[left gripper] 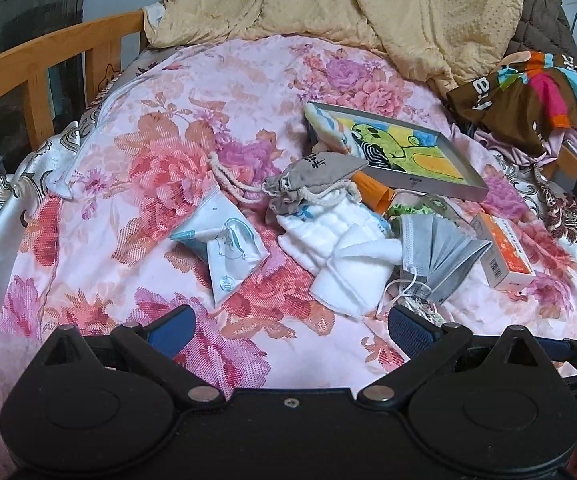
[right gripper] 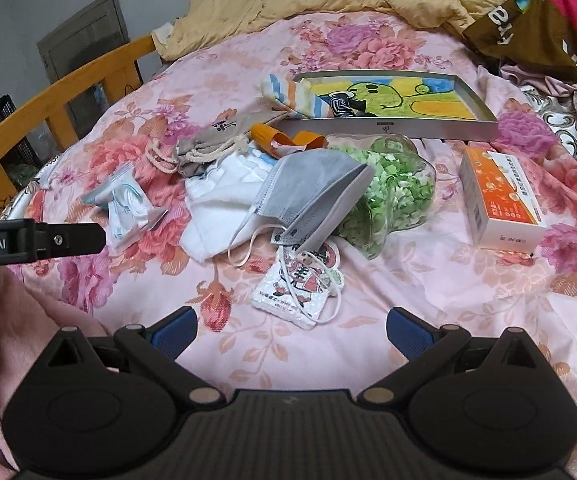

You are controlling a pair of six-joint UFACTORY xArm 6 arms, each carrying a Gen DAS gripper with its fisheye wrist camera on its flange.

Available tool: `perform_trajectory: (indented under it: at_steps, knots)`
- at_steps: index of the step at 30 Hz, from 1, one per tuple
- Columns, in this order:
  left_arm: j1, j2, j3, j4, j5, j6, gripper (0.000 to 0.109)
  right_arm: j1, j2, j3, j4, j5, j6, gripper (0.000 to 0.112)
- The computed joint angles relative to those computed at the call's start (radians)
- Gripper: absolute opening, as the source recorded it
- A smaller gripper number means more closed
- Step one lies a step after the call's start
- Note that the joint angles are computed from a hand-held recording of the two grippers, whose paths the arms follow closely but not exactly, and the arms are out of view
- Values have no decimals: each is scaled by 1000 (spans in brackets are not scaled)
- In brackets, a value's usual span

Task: Organize soft objects
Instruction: 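Move both empty grippers back toward the pile of items, then grasp the grey face mask with the right gripper while the left grasps a white cloth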

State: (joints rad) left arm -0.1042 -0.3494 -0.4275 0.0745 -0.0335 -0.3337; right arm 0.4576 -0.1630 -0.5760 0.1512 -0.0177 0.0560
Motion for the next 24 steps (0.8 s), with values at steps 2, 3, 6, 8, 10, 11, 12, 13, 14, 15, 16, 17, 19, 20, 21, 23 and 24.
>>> perform_trajectory:
  at_steps: [2, 3, 6, 8, 10, 11, 12, 13, 14, 15, 16, 17, 19, 20, 21, 23, 24]
  knots:
    - [6, 7, -8, 43, 6, -33, 102, 5, 6, -10, 33, 2, -30, 103]
    - [7, 12, -12, 54, 9, -41, 102, 5, 8, -15, 40, 4, -39, 103]
    - [-1, 27, -25, 38, 20, -22, 102, -2, 15, -26, 36, 0, -41, 103]
    - [-8, 37, -33, 14, 26, 3, 102, -9, 24, -40, 36, 8, -43, 103]
    - [-13, 51, -45, 3, 35, 17, 102, -18, 35, -53, 11, 14, -29, 103]
    - [-15, 58, -51, -2, 40, 23, 102, -21, 41, -59, 1, 18, -23, 103]
    - [-17, 65, -58, -12, 48, 33, 102, -23, 46, -66, 0, 24, -25, 103]
    - [-21, 71, -64, -28, 57, 47, 102, -22, 50, -73, 19, 31, -46, 103]
    - [-26, 78, -71, -58, 66, 73, 102, -21, 55, -81, 43, 38, -70, 103]
    - [-33, 83, -77, -91, 72, 102, 102, -21, 59, -86, 50, 40, -79, 103]
    - [-43, 91, -86, -149, 83, 155, 102, -23, 64, -93, 50, 42, -84, 103]
    - [-50, 98, -96, -189, 94, 193, 102, -27, 69, -99, 42, 46, -82, 103]
    - [-63, 118, -124, -266, 132, 277, 102, -31, 80, -119, 65, 65, -112, 103]
    - [-69, 128, -139, -307, 151, 322, 102, -32, 85, -128, 80, 76, -128, 103]
    - [-74, 138, -153, -345, 168, 363, 102, -33, 91, -140, 112, 90, -159, 103]
    - [-77, 156, -181, -389, 207, 417, 102, -40, 100, -158, 158, 114, -203, 103]
    - [-77, 169, -200, -419, 229, 452, 102, -45, 104, -169, 178, 129, -223, 103]
